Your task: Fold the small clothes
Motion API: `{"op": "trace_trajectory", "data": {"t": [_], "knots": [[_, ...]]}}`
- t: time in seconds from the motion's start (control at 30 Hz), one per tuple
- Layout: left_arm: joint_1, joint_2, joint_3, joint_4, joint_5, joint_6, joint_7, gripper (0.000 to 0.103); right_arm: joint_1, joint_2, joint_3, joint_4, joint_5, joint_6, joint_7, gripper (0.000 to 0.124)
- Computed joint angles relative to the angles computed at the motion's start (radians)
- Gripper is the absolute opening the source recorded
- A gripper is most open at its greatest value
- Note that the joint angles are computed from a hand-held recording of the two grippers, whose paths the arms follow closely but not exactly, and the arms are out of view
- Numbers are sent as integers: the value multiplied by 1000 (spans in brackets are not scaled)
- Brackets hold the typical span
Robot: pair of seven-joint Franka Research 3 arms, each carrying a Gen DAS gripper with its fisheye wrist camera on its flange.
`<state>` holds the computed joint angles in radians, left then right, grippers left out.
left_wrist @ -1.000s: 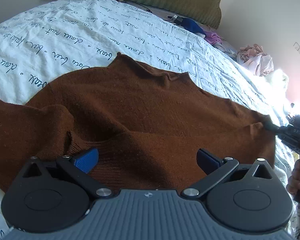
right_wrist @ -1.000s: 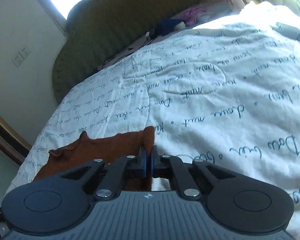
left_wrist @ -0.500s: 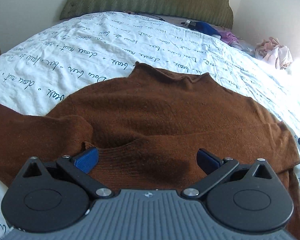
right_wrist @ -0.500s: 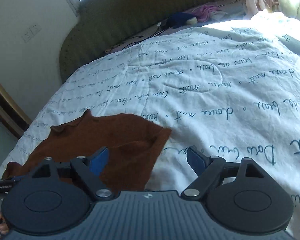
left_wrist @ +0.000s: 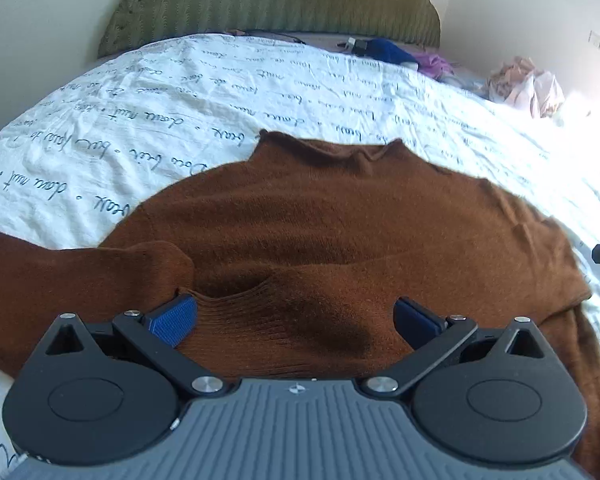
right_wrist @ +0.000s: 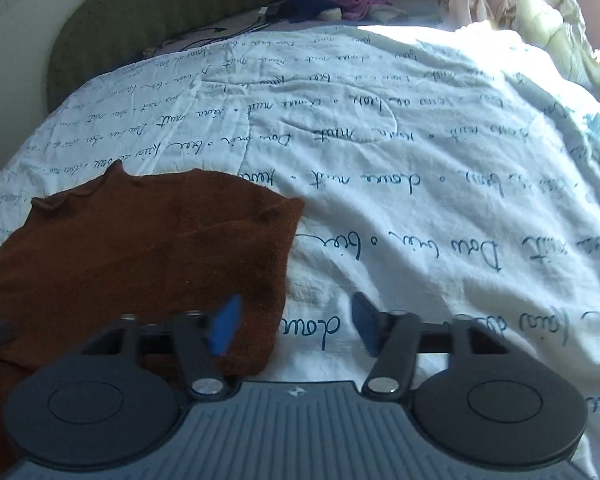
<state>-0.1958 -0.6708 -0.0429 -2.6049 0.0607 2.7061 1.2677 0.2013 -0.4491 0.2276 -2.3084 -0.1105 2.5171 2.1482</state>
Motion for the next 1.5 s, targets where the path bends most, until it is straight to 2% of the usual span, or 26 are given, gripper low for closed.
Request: {"op": "trace_trajectory", "data": {"t": [0.03,0.1,0.13,0.2,0.27,0.3,0.37,0.43,0.5,0.57,0.63,0.73,0.77,0.83,0.87,0.9,1.0,1.07,1.17,1.2,1.33,1.5], "knots": [[-11,-34,28,-13,-22,-6,7,103,-27,-23,52,11,-65,0,50,103],[-47,-102,111,-38,-78,-21,60,103,-19,-64,88,-10,-111,89,71,103],[-41,-141,141,-52,-93,-32,83,103,-29,-84,124,-23,-142,150,103,103],[5,-196,179,-61,-92,-82,128,103,-62,-101,195,-34,-186,222,169,103],[77,-242,208,-71,-68,-119,183,103,-20,-52,216,17,-176,182,137,103],[126,-258,203,-80,-40,-120,203,103,1,-34,215,22,-171,190,129,103],[243,-289,184,-109,54,-97,260,103,31,10,228,29,-166,229,144,103],[304,-300,195,-124,111,-78,320,103,64,41,235,20,-145,278,188,103],[336,-309,224,-150,150,-20,400,103,114,82,214,12,-97,360,197,103],[359,-306,247,-163,177,29,470,103,136,116,218,25,-71,387,225,103],[360,-308,266,-176,191,62,550,102,179,150,200,52,-48,368,199,103],[373,-314,262,-211,234,127,668,101,188,159,205,65,-77,345,227,103],[376,-305,259,-213,237,126,695,98,191,155,204,61,-85,345,236,103],[379,-281,255,-206,232,103,734,78,181,137,212,46,-107,349,277,103],[396,-260,244,-202,228,98,733,59,176,129,216,37,-114,353,296,103],[414,-238,230,-190,219,87,721,46,176,121,214,29,-111,357,309,103],[401,-203,254,-158,163,43,719,45,180,100,207,7,-89,364,333,103],[411,-206,242,-157,161,38,730,44,192,90,196,-2,-66,356,327,103],[431,-209,225,-148,145,13,707,15,177,74,207,-13,-62,356,344,103],[444,-211,216,-145,143,13,689,15,176,69,207,-17,-58,358,345,103],[425,-249,254,-118,97,-37,678,12,176,49,203,-34,-36,366,342,103],[383,-241,323,-20,-40,-181,614,11,175,34,201,-52,-5,381,329,103]]}}
